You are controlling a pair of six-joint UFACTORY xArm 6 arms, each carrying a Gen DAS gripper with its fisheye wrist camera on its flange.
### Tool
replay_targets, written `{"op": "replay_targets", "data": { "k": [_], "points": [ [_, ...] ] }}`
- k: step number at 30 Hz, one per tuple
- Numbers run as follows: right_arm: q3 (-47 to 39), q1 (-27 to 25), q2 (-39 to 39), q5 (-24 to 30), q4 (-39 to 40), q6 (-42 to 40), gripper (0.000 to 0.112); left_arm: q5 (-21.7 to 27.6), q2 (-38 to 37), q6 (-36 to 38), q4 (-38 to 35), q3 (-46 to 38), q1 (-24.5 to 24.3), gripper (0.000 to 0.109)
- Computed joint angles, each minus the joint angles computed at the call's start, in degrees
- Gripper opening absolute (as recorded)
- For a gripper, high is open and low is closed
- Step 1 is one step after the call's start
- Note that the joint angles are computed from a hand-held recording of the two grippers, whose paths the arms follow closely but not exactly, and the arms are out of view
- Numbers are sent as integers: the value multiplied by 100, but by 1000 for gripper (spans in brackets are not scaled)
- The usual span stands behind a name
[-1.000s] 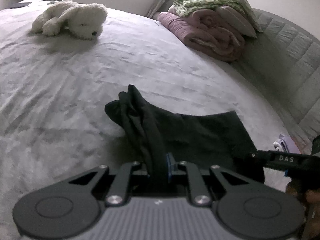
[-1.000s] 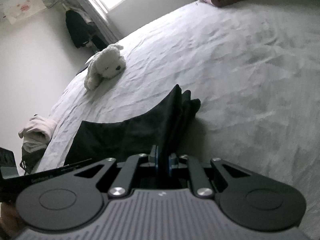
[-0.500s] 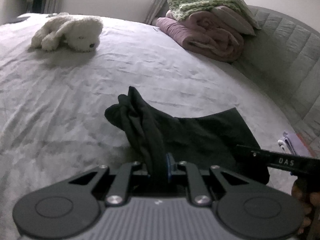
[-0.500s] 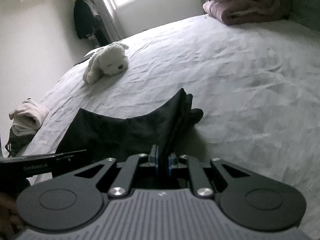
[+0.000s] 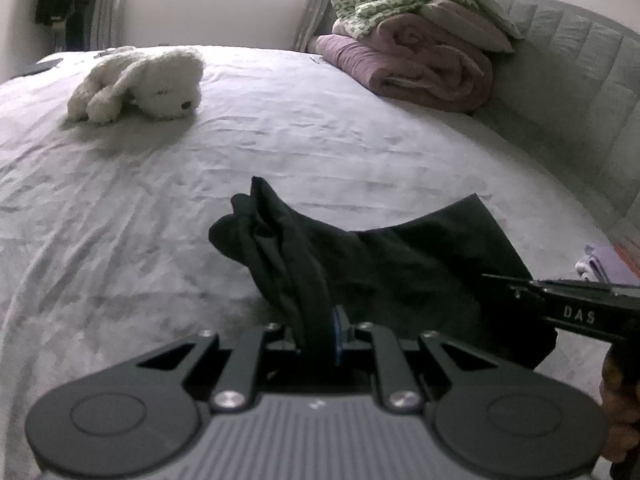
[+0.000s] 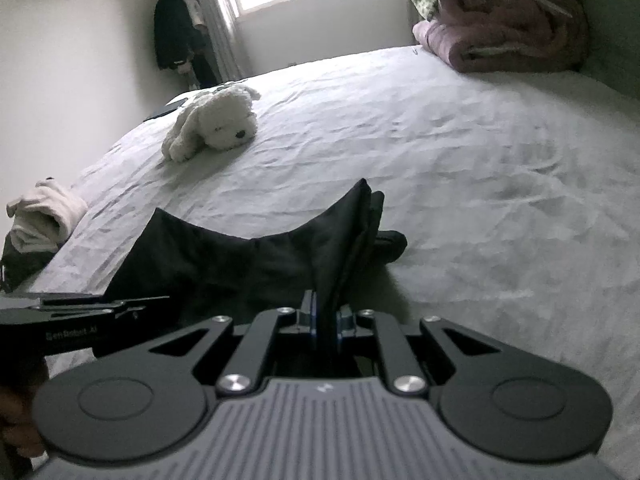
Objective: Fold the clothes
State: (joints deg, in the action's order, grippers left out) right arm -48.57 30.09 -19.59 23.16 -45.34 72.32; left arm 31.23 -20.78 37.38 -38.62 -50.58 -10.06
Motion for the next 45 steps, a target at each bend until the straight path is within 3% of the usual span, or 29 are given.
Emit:
{"op": "replay_targets", "data": {
  "k": [16, 35, 45],
  "points": [
    [-161, 154, 147, 404, -37, -81, 12, -462, -22, -710, 1014, 176, -255, 14],
    [-459, 472, 298, 1067, -669, 421, 12, -1115, -351, -1974, 2460, 612, -496, 14],
    [-566, 624, 336, 1308, -1209, 600, 11, -1382, -470, -1656, 2199, 710, -521, 14]
  ]
}}
